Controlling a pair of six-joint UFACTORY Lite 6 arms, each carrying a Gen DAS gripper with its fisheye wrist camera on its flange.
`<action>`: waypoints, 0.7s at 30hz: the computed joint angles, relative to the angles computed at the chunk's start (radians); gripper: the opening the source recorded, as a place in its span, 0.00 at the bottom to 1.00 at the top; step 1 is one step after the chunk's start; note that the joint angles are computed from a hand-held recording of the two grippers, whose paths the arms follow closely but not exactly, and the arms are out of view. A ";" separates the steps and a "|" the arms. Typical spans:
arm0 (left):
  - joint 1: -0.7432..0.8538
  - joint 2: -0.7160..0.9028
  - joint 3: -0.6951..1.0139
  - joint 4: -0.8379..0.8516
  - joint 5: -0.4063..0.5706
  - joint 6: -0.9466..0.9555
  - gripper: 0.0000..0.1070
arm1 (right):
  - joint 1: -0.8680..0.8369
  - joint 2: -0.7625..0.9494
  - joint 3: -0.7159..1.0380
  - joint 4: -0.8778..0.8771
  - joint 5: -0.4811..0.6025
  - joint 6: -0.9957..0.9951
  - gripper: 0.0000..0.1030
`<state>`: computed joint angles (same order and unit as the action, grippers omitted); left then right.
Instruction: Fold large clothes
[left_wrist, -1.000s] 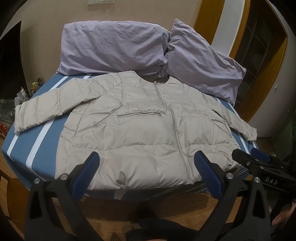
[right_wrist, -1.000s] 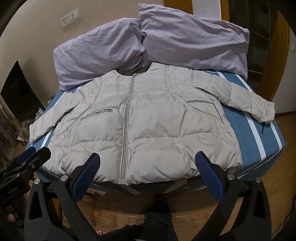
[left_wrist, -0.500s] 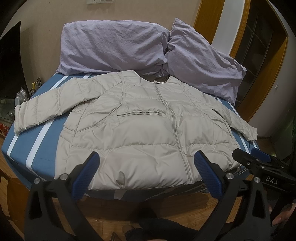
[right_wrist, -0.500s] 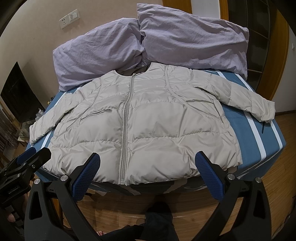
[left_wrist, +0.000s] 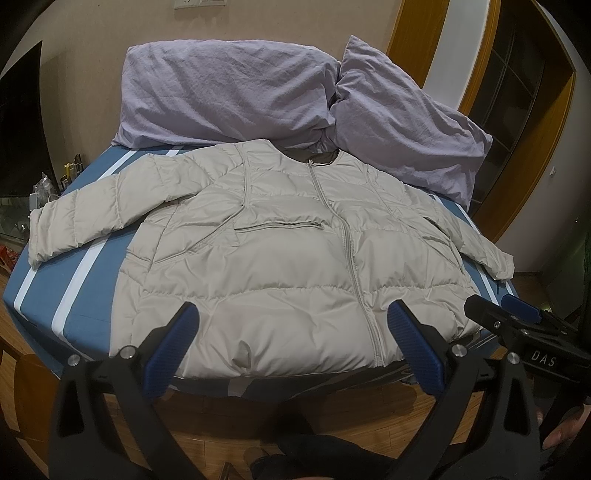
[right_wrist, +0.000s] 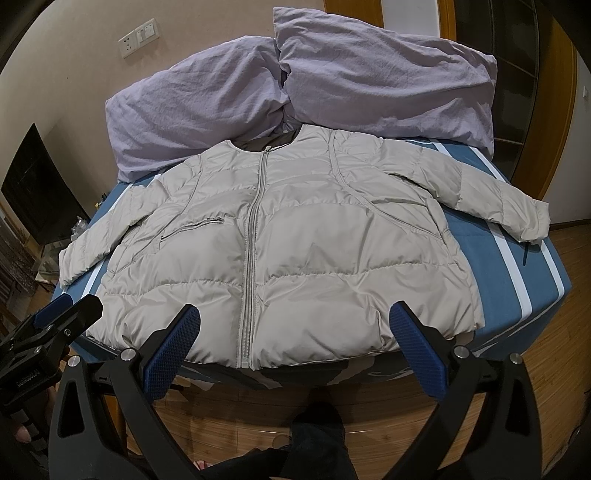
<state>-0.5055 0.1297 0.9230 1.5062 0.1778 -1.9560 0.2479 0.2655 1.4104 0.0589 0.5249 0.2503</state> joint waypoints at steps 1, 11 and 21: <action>0.000 0.000 0.000 0.000 0.000 0.000 0.95 | 0.000 0.001 0.001 0.000 0.000 0.000 0.99; 0.000 0.000 0.000 -0.002 -0.001 0.002 0.95 | 0.000 0.003 0.002 0.001 -0.001 0.000 0.99; 0.000 0.000 0.000 -0.010 0.000 0.010 0.95 | 0.001 0.006 0.004 0.002 -0.003 0.000 0.99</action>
<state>-0.5054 0.1298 0.9230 1.4960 0.1774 -1.9465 0.2485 0.2717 1.4144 0.0611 0.5214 0.2500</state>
